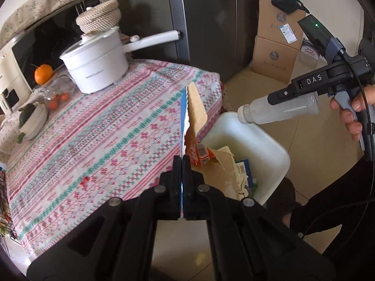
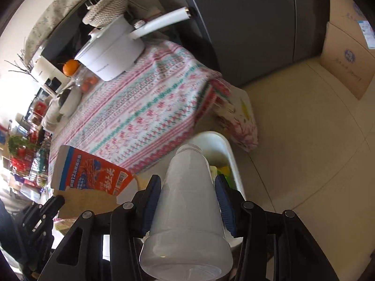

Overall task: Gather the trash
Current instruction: 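Carry the carton and bottle over the white bin and open both tools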

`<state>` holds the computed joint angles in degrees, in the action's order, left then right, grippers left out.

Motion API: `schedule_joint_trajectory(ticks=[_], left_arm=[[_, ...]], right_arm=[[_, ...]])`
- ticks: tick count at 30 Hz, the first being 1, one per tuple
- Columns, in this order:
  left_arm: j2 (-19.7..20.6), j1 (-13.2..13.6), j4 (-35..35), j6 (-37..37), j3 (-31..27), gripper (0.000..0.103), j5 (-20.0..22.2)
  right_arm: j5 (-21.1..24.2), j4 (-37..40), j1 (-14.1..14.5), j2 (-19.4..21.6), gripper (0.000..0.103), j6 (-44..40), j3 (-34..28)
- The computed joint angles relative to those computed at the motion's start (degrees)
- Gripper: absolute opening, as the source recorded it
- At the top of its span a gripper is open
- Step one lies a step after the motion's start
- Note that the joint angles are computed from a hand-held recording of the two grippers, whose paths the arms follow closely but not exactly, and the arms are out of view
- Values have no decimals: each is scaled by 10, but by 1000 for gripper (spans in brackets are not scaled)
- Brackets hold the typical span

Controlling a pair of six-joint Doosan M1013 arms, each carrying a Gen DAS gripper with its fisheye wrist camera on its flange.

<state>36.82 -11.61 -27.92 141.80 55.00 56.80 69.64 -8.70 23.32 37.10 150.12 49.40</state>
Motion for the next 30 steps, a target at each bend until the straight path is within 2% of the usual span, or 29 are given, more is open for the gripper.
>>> schedule_joint_trajectory(ticks=[8,9,10,11,12,13,14,18,20,24,28,30], left_arm=[[11,-11,11,-22,-11,1,28],[11,-11,11,-22,-10,4,27],[10,-11,10,-18,-9,10,26],[9,-11,9,-14,-7,22,24],[5,-11,9,-10,-1,29,16],[3,-12,9,-8,3,42,8],[0,-11,8,-6,8,50,1],[-1,-11,19,-13,8,56,-3],[1,-10,27,-22,6,67,-4],[5,-8,39,-42,-2,71,5],[12,-3,40,-67,-14,80,19],[14,-2,42,-76,-16,80,22]], right_arm=[[0,26,-4,-1,49,-5,9],[0,26,-4,-1,49,-7,8],[1,25,-3,-1,49,-8,8],[2,25,-3,-1,49,-8,7],[3,25,-3,-1,49,-8,7],[4,26,-3,0,49,-8,6],[4,27,-3,1,49,-8,5],[13,31,-4,6,49,-9,-1],[17,34,-4,9,49,-9,-5],[33,43,-4,20,49,-13,-18],[41,55,-5,30,51,-16,-30],[40,57,-5,33,57,-18,-34]])
